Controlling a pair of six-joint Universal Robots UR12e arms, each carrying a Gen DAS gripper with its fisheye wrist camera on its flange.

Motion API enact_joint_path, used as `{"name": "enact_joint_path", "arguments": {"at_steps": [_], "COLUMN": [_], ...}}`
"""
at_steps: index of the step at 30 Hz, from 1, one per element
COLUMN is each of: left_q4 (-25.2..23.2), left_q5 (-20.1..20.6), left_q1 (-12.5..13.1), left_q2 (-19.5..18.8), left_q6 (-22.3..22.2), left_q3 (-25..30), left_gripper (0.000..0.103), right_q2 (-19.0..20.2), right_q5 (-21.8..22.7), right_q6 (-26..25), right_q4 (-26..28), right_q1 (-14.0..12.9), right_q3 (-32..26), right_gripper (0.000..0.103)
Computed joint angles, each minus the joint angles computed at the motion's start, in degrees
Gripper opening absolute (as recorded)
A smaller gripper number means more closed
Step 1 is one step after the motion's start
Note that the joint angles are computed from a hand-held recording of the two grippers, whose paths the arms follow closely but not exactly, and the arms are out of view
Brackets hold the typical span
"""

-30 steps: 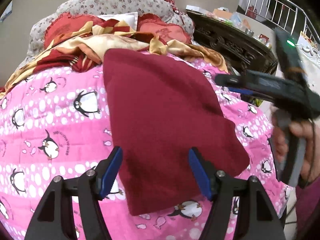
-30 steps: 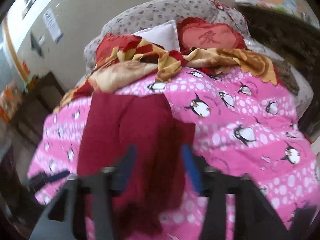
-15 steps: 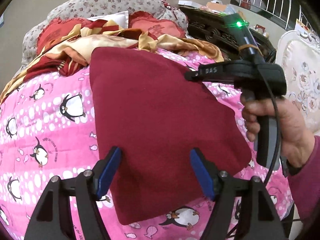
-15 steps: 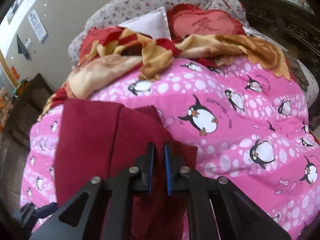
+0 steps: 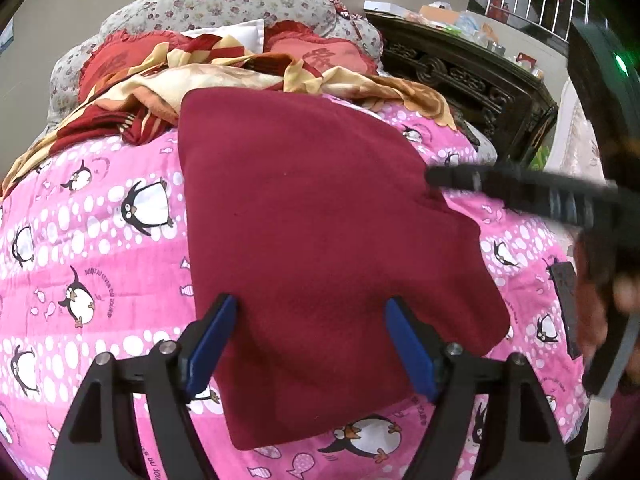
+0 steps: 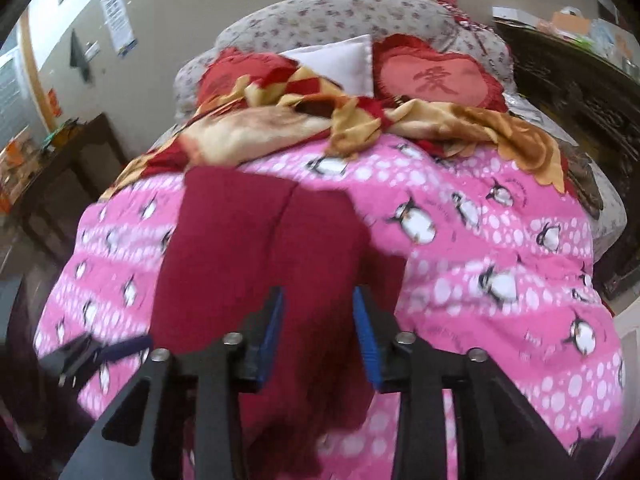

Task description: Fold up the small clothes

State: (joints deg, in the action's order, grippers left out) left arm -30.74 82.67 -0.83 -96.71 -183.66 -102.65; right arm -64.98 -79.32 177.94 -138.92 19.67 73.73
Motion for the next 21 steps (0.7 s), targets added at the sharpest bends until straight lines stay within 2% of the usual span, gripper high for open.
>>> {"name": "enact_joint_path", "arguments": {"at_steps": [3,4,5,8,11,13,14,15,17,19,21], "left_q4": [-0.1,-0.2,-0.2,1.2,2.4,2.6,3.0,3.5,3.9,4.8,5.5], "left_q5": [-0.3,-1.2,-2.7,-9.7,-11.4,-12.5,-14.1,-16.0,-18.9,-20.4,-21.7], "left_q1": [0.1,0.3,0.7,3.1,4.5,5.4,6.0,6.6,7.6,8.1,8.5], "left_q2": [0.1,0.2,0.4,1.4,1.4,1.0,0.6,0.2,-0.8,-1.7,-2.7], "left_q6": [0.0,0.0,0.1,-0.7,-1.7,-2.4,-3.1,-4.0,-6.1,-8.4,-9.4], "left_q3": [0.0,-0.1,-0.3,-1.4,-1.6,-1.4,-1.3,-1.4,-1.2,-1.0,-0.6], "left_gripper": [0.081,0.081,0.081,0.081,0.083,0.083,0.083,0.084,0.089,0.093,0.096], "right_q2": [-0.1,-0.2,-0.3,-1.2,-2.0,-2.3,-2.2,-1.8,-0.9,0.8,2.3], "right_q5": [-1.7,-0.4,1.9,4.1,6.1,7.9,7.7,6.7,8.1,12.6,13.7], "right_q6": [-0.9,-0.8,-0.4,2.3,3.6,5.4,6.5,7.6,10.7,13.6,14.6], "right_q4": [2.9,3.0,2.8,0.4,-1.1,-5.0,-6.8,-7.6,-9.5,-9.6,-6.5], "right_q1": [0.3,-0.1,-0.6,-1.4,-2.1,-2.6,-2.7,-2.6,-3.1,-4.1,-4.4], "right_q3": [1.1,1.8,2.6,4.8,6.2,7.2,7.3,6.9,6.3,5.0,3.2], "right_gripper": [0.037,0.030,0.013,0.012,0.012,0.016,0.031,0.057,0.088,0.089,0.089]}}
